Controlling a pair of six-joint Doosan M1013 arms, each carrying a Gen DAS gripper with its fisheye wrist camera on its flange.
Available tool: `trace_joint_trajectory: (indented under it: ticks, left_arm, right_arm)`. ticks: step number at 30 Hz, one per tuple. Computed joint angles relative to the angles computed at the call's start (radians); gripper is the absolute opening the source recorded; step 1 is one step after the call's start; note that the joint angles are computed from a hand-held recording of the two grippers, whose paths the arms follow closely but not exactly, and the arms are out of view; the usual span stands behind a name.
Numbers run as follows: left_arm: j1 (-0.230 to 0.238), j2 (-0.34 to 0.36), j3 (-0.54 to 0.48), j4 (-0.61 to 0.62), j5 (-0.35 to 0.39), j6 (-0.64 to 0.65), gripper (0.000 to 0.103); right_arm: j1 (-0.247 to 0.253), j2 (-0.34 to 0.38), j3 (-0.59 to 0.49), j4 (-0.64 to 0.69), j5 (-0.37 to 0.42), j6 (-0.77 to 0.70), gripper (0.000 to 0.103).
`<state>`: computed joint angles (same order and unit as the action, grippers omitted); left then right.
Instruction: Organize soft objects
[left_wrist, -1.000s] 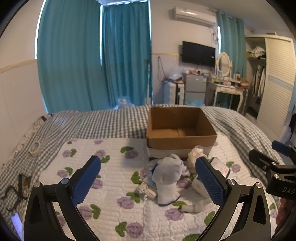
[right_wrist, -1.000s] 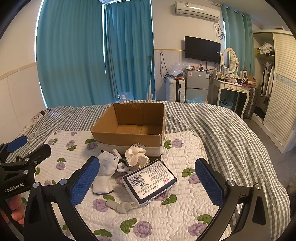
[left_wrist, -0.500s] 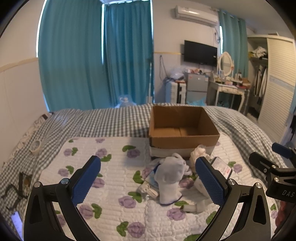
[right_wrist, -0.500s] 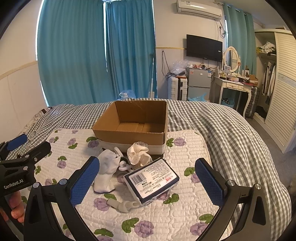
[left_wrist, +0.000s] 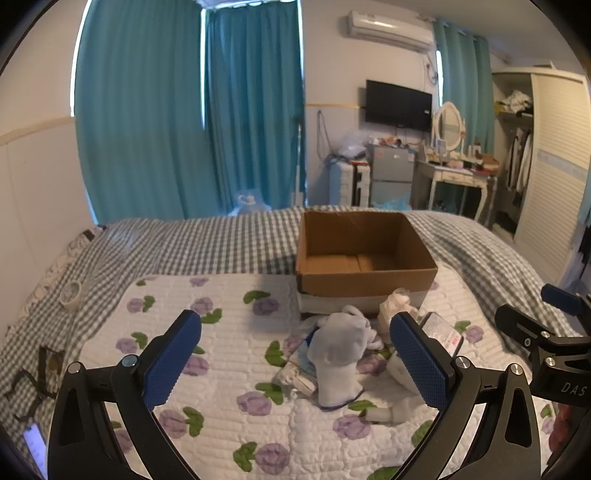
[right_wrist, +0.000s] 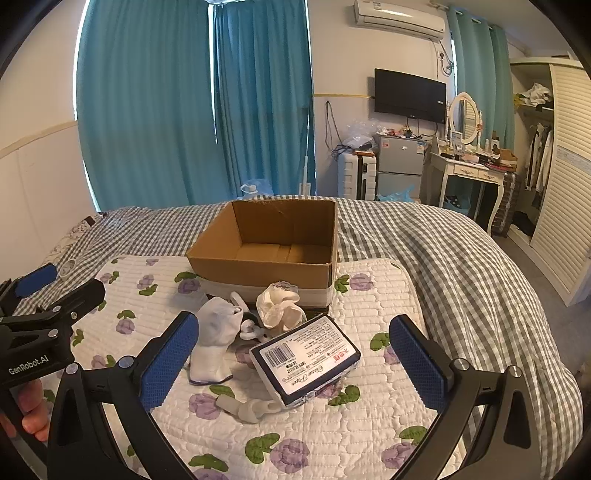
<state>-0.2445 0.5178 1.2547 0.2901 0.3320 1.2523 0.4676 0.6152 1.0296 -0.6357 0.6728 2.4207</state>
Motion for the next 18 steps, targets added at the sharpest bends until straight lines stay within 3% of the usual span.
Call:
trace_joint_trajectory:
  ticks: [18]
  left_arm:
    - [-0.002,-0.003,0.004,0.006,0.009,-0.016,0.103]
  right_arm:
    - [0.002,0.002,-0.007,0.015,0.007,-0.021,0.103]
